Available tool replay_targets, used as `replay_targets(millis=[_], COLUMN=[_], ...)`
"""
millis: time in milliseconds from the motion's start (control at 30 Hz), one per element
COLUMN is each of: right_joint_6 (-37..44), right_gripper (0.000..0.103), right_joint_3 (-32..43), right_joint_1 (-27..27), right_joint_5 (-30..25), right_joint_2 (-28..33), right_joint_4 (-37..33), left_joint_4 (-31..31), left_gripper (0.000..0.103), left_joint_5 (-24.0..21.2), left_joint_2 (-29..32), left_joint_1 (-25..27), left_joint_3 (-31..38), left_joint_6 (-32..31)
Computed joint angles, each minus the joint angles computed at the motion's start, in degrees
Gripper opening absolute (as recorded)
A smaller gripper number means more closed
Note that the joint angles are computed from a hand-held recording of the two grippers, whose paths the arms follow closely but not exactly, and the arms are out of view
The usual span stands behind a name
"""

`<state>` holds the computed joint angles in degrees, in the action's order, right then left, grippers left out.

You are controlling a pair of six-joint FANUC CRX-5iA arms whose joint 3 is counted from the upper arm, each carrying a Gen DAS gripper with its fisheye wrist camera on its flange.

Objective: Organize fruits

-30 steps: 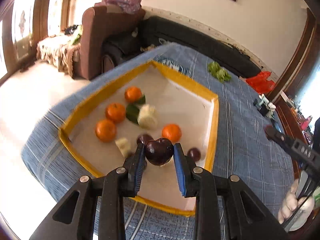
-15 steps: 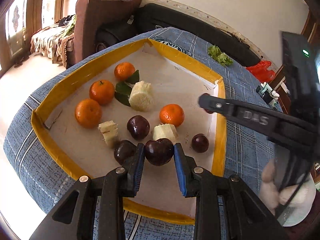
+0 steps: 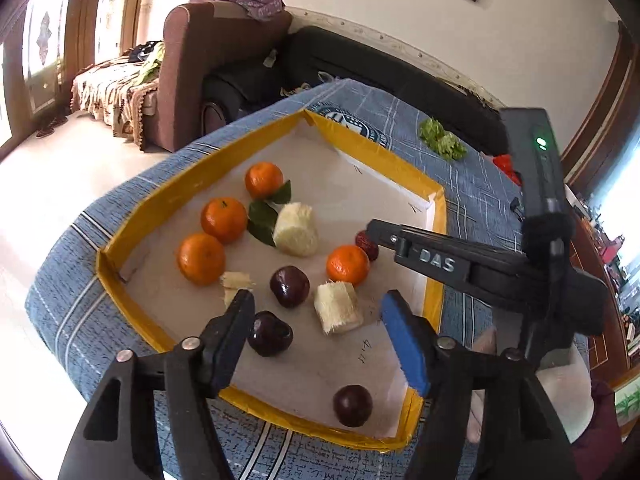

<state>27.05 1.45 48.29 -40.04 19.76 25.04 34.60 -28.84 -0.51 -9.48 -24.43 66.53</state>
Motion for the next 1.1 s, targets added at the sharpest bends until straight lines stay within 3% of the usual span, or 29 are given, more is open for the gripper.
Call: replay_targets(millis=[200,300,400,533,667,833,1100], right_joint_6=[-7.4,-13.0,-19.0,-24.0,-30.3,-35.5,-40.7], right_gripper=[0.039,0.044,0.054,0.054,0.055,0.058,0.062], right_joint_3=[-5.5,-9.9,-13.9,-17.4,-21.5,-24.8,-29.0], right_joint_1=[1.5,3.0,5.4,8.2,10.1,12.2,16.5], right_joint_5=[1.2,1.7,-1.9,-7.5,-10.0,-13.7,-18.1], right_joint_2=[-4.2,-7.3,-9.4,-11.4,-14.5,-17.1,-19.8], right_joint_4=[7.1,12.3,19.0,23.7,25.3,26.9,28.8], left_joint_4=[-7.0,-18.8,-33.6,-49.5,-60.1,-65.5,-66.3], left_gripper=[0.070,0.072,0.080,0.088,0.090,0.095,0.095], left_joint_5=[0.6,1.2,0.8,-1.5,-3.8,-6.1,-11.8], left_joint_2=[-2.0,-3.4,-4.7,-5.9,-6.9,-7.2,-4.5], left_joint_1=[0.2,-1.3,-3.7,-8.0,-12.4,-15.7,-18.7], left_joint_3=[0.9,3.4,6.7,10.3,12.6,13.7,16.1], left_joint_6=[6.9,16.9,29.6,44.2,54.3,59.5,58.9])
